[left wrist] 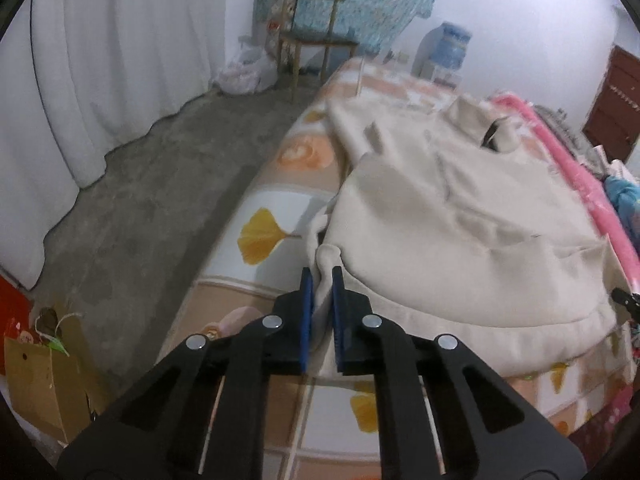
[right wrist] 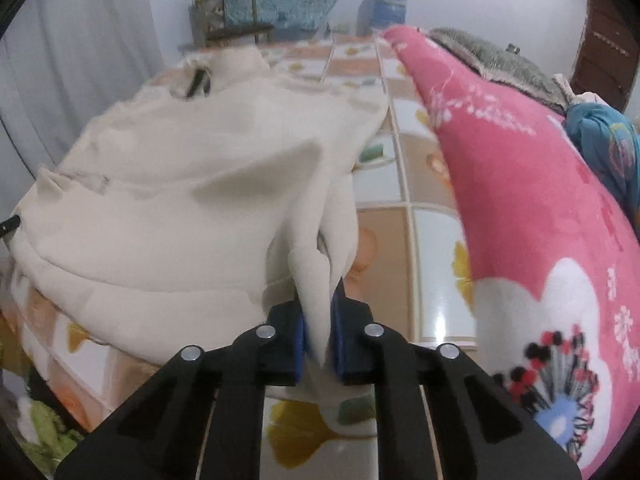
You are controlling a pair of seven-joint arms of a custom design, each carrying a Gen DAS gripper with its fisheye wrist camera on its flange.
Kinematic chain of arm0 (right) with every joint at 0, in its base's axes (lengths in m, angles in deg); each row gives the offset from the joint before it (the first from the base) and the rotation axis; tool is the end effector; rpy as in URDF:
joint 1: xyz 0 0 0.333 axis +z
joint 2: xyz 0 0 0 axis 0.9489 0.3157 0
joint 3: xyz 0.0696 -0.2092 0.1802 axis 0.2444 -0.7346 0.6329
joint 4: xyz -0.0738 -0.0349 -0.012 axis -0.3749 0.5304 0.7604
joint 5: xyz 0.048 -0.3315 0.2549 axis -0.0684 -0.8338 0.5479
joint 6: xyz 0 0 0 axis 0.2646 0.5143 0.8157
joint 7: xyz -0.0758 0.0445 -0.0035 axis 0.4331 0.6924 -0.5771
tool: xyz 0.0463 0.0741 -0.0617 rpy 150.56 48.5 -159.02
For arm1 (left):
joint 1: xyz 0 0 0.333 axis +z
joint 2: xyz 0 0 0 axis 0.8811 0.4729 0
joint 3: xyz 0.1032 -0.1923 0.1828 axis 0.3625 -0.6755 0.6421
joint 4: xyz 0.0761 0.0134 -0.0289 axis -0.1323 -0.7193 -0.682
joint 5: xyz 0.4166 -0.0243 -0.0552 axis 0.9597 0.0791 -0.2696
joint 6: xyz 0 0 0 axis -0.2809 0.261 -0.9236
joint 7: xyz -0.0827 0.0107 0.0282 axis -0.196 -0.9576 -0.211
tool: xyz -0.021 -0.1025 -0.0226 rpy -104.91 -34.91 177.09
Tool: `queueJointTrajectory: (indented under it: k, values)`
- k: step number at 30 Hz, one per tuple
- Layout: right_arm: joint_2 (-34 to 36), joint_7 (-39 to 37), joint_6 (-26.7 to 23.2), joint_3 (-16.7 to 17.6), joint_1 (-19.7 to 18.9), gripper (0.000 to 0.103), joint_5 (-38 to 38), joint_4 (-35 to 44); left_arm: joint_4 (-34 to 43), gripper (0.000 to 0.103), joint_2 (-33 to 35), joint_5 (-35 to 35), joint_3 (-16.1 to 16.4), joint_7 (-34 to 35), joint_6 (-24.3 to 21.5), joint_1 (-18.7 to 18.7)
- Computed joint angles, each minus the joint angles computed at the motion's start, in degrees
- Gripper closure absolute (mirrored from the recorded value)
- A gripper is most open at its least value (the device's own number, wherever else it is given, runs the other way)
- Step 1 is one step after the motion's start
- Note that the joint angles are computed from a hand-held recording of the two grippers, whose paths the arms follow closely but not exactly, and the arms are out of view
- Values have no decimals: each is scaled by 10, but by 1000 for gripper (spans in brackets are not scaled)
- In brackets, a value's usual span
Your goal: Fold large clothes
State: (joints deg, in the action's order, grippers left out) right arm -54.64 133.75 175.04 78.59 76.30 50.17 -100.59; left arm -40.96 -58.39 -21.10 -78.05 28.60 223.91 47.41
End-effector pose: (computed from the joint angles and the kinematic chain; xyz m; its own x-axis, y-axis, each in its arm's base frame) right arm 0.6024 0.0373 0.4795 0.2516 -0.9678 0.0089 -0.7696 -0.2057 -0.6045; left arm 0.4963 -0.2955 0.4680 0.2769 -0.9458 0.1698 -0.6818 -0.3180 -0.6589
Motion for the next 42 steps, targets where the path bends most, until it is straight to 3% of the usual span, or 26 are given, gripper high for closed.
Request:
queueJointTrajectory:
  k: [3,7,10,11,12,15,18,22,24,25,27,29,31,32,33,36,39,42]
  values:
    - [-43,-31,-18,-7,1,94,49,-20,-35,95,-47,-47,9,29,30,-10]
    - [-117,-66,-70,-16,-4,93,94,-68,-88,95,-111,-130,17,78,24,-34]
    - [-124,-75,-127,-24,-16,78,105,-81,-132,90,-132,-194,28,94,11,-51]
    - [-118,-63,-137,-18,-25,68,85,-83,-138,89,-132,-206,28,95,-6,-52]
    - [-110,-37,-142,-8,-39,64,51,-84,-150,86,-139,-215,28,86,-4,-50]
    - [-125,-51,-140,-23,-36,62,93,-88,-166,86,-176,-155,-8,16,2,-15]
    - [-160,-83,-79,-21,-25,50,129,-111,-156,83,-186,-84,-30,-15,21,2]
    - [-151,-119,-73,-7,0,50,143,-101,-109,68,-108,-89,3,47,126,-38]
    - [-131,-112,-70,13,6,49,117,-94,-55,63,-27,-194,34,165,149,-87]
    - [-121,-91,-65,28,3,49,87,-93,-23,63,11,-219,31,201,138,-94]
    - [-96,-48,-52,49,2,49,34,-85,22,63,58,-203,9,208,114,-85]
    - [-82,-19,-40,54,7,49,4,-84,73,63,99,-88,3,142,65,-93]
    - [-69,26,-21,62,5,49,-47,-87,112,68,123,-16,-17,117,3,-93]
    - [-70,21,-8,55,14,56,-35,-93,126,80,131,5,-19,114,-28,-99]
    - [-69,-1,-17,45,24,72,-12,-90,136,87,137,25,-22,115,-48,-105]
    - [-69,-31,-31,37,36,97,6,-85,138,101,135,53,-24,122,-64,-114]
    - [-76,-37,-27,33,39,100,18,-86,122,102,113,61,-20,112,-54,-112]
    - [-113,-48,2,25,45,100,57,-99,106,102,67,125,-18,35,-28,-101]
